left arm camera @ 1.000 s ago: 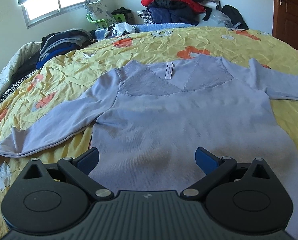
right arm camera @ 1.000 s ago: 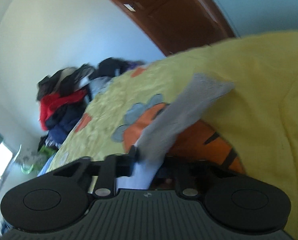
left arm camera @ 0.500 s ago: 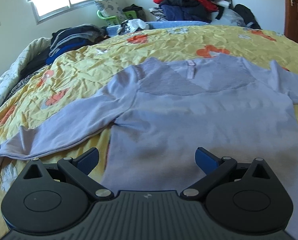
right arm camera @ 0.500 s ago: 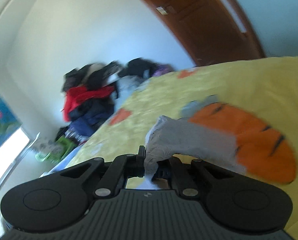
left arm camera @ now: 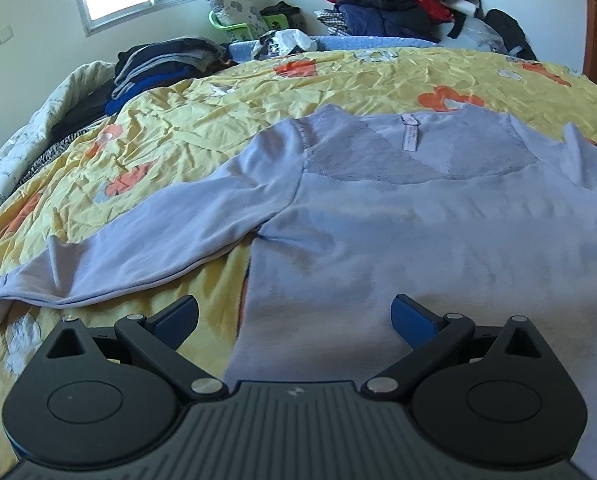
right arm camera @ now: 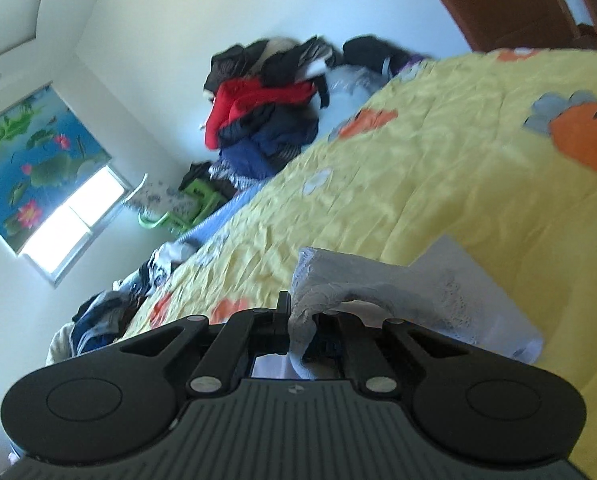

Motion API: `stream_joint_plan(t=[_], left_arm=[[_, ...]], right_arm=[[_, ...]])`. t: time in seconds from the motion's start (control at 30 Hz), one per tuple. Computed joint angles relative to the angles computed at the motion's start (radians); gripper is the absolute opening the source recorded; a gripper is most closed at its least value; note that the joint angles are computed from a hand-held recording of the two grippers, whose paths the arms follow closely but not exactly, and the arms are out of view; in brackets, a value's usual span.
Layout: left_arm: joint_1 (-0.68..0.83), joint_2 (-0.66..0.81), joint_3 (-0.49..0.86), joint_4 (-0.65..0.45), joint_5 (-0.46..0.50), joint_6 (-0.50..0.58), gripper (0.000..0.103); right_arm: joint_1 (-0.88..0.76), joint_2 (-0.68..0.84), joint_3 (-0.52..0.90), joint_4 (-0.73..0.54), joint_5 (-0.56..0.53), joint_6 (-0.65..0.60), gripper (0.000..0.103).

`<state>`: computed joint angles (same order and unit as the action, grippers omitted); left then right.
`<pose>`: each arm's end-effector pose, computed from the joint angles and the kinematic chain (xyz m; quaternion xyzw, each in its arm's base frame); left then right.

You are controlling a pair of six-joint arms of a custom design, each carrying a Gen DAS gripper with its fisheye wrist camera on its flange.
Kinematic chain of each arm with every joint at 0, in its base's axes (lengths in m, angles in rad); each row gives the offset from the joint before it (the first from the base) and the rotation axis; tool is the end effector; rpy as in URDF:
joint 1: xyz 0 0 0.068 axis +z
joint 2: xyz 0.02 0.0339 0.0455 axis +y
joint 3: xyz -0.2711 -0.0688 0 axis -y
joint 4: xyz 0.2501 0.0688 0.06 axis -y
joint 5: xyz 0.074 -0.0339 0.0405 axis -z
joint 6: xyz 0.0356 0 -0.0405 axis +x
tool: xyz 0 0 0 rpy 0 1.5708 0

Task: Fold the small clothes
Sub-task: 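Lift the sleeve with the right tool and fold it across the shirt body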

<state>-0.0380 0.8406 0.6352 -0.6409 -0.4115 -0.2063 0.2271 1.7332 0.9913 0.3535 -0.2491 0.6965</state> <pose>0.1673 0.0079 0.2434 -0.1491 0.9061 0.1474 0.3676 0.3772 0.0962 0.2152 0.1242 0.8174 0.3388 0.4492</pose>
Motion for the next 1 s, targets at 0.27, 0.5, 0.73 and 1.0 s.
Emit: stream_joint_plan(t=[0.27,0.5,0.73,1.0], left_arm=[[0.042,-0.019,-0.015,0.014,0.016,0.023,0.103],[0.083,-0.022,-0.023,0.018,0.053,0.030,0.103],[0.095,-0.047,-0.035,0.018,0.053,0.053,0.103],[0.187,-0.060,-0.034,0.016,0.108,0.088,0.103]], right_arm=[[0.126,-0.022,0.046,-0.084,0.001,-0.068,0.007],[0.218,-0.003,0.082,-0.119,0.026,-0.047,0.007],[0.311,0.068,0.153,-0.142,0.077,-0.010,0.008],[0.414,0.174,0.298,-0.232,0.133,-0.055,0.008]])
